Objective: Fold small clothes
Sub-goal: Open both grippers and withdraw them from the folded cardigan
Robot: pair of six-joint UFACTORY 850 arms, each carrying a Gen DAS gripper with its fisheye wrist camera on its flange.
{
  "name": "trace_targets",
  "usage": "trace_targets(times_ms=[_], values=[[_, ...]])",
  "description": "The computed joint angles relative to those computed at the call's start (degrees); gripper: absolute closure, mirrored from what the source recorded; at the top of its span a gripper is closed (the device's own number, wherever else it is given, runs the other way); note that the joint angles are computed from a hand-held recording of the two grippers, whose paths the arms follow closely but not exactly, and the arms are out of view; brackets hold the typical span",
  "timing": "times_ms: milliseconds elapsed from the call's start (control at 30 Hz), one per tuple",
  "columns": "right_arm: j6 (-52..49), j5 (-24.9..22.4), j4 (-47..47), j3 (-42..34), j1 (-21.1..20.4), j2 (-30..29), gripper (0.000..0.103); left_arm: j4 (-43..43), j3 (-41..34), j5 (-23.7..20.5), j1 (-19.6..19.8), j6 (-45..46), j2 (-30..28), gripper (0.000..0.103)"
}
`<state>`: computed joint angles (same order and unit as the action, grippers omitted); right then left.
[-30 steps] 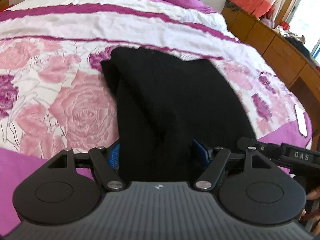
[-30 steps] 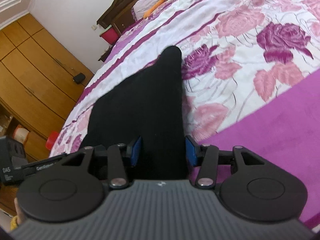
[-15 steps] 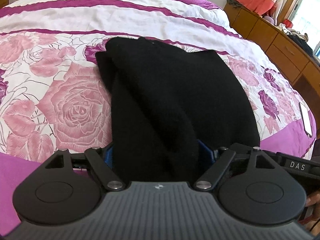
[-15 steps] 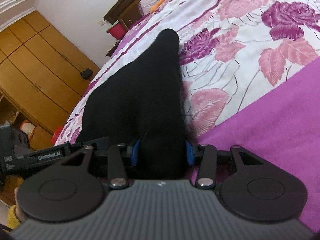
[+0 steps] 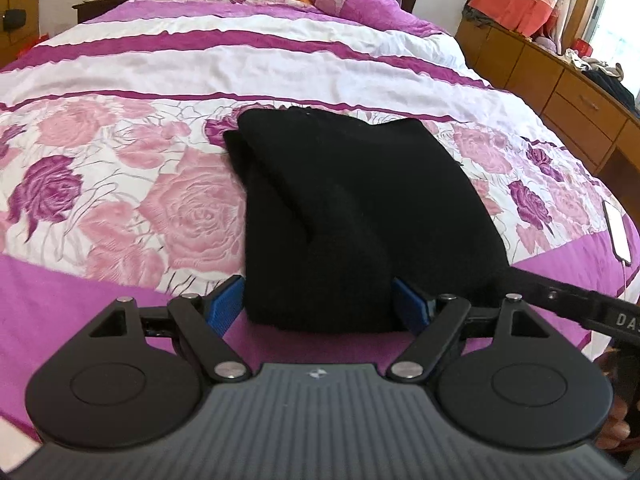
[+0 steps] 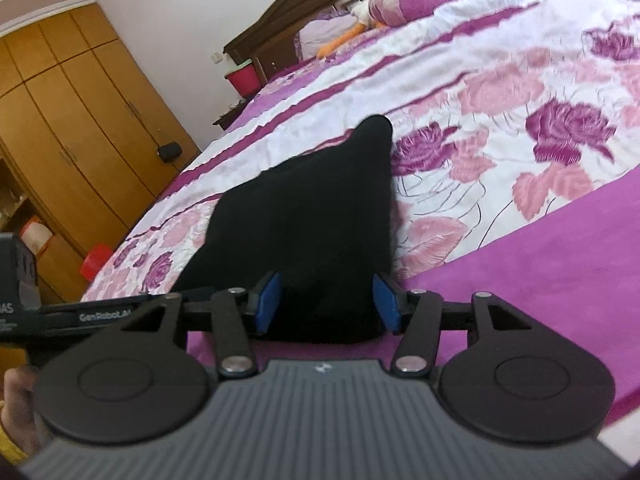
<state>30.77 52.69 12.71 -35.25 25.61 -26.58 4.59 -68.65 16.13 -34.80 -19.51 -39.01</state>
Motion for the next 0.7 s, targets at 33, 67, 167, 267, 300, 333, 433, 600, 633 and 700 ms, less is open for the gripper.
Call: trace_targets(times_ms=[33, 67, 167, 267, 300, 333, 433, 600, 633, 700], values=[[-1.5, -0.4, 1.5, 0.4, 0.7, 0.7, 0.047, -1.4, 0.7, 0.2, -0.1, 1.4, 0.5, 0.019], [-2.9, -0.7, 2.9, 0.7, 1.4, 1.4, 0.047, -4.6, 1.5, 0.5, -0.4, 4.4, 1.0, 0.019], [-6.0, -1.1, 6.6, 1.3, 3.2, 2.7, 0.033, -16.2, 3.0, 0.9, -1.4, 16.0, 2.0, 0.012], [-9.8, -0.7, 11.2, 1.5, 5.0, 3.1, 0.028, -26.0, 3.9, 1.8, -2.6, 25.3, 2.5, 0.009], [-11.1, -0.4, 12.9, 1.5, 5.6, 3.1, 0.028, -28.8, 4.0, 2.0, -3.0, 28.2, 2.6, 0.009], [-12.2, -0.2, 14.3, 1.4, 6.1, 3.0, 0.028, -32.1, 3.9, 2.0, -3.5, 31.5, 2.5, 0.009], [-15.7, -0.3, 18.8, 1.2, 7.5, 2.7, 0.027, -41.1, 3.8, 2.8, -4.9, 40.6, 2.1, 0.007], [-21.3, -0.7, 24.0, 0.6, 9.2, 2.2, 0.027, -48.2, 3.2, 3.5, -6.5, 47.6, 1.1, 0.006], [-21.9, -1.0, 24.4, 0.5, 9.4, 2.1, 0.027, -49.0, 3.0, 3.2, -6.7, 48.1, 0.9, 0.006], [-22.5, -1.4, 24.8, 0.2, 9.7, 1.8, 0.027, -50.1, 2.8, 3.0, -6.9, 48.9, 0.6, 0.006]])
